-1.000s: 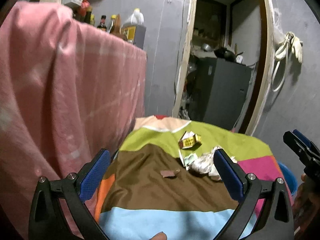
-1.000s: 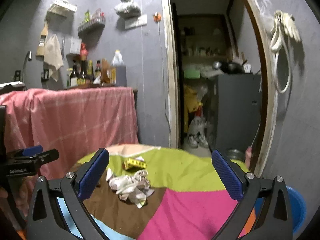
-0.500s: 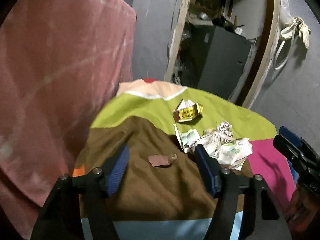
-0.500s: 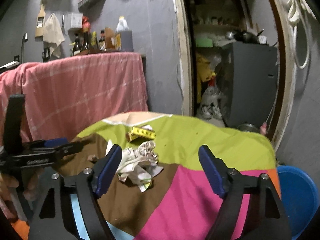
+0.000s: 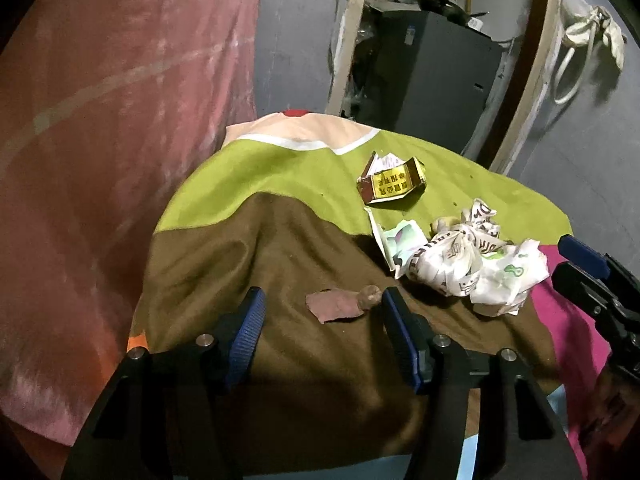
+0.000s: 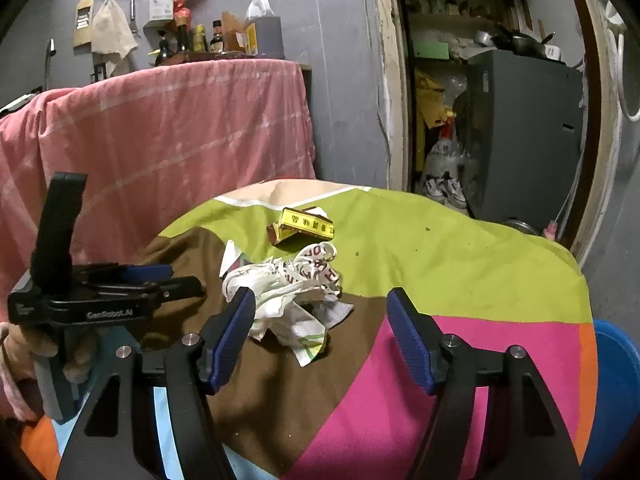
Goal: Collect trash
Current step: 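Close the left tool on the small brown scrap while the right tool grasps crumpled white paper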
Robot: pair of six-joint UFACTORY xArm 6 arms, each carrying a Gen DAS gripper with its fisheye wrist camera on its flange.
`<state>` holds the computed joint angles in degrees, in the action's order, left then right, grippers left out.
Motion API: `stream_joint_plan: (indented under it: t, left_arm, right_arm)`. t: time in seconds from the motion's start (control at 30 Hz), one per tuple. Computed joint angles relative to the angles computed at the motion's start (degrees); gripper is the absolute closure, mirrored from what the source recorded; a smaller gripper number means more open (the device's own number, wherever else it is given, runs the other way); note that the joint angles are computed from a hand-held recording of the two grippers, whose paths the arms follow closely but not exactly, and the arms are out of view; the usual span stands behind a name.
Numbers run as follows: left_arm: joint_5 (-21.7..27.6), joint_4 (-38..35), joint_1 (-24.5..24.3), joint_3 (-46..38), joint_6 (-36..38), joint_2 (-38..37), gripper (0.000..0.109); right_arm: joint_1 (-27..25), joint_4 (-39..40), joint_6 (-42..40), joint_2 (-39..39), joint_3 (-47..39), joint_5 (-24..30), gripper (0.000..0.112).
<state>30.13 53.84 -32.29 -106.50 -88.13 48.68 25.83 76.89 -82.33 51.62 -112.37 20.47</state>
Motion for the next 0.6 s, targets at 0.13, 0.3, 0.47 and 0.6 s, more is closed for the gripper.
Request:
stream_joint_plan:
  t: [0.13, 0.3, 0.47, 0.6]
  left_arm:
    - [0.82, -3.15, -0.07, -2.39, 4.63, 1.63, 0.064]
    - [0.83, -3.34, -0.07, -2.96, 5.5, 2.08, 0.072]
    - [2.31, -3.57, -0.75, -4.83, 8.66, 3.04, 0.091]
    - [4.5, -3.25, -1.52, -6.45, 10.13, 3.85, 0.093]
  right_arm:
    - [-0.04, -3.32, 3.43, 1.05, -1.18, 0.59, 0.045]
    - [-0.11, -4.58, 4.68, 1.32, -1.48, 1.3, 0.045]
    - [-0.05, -8.48, 7.78, 2.17, -2.53, 2.66, 0.046]
    - [-0.21, -14.05, 12.04, 3.77, -4.87, 5.22, 0.049]
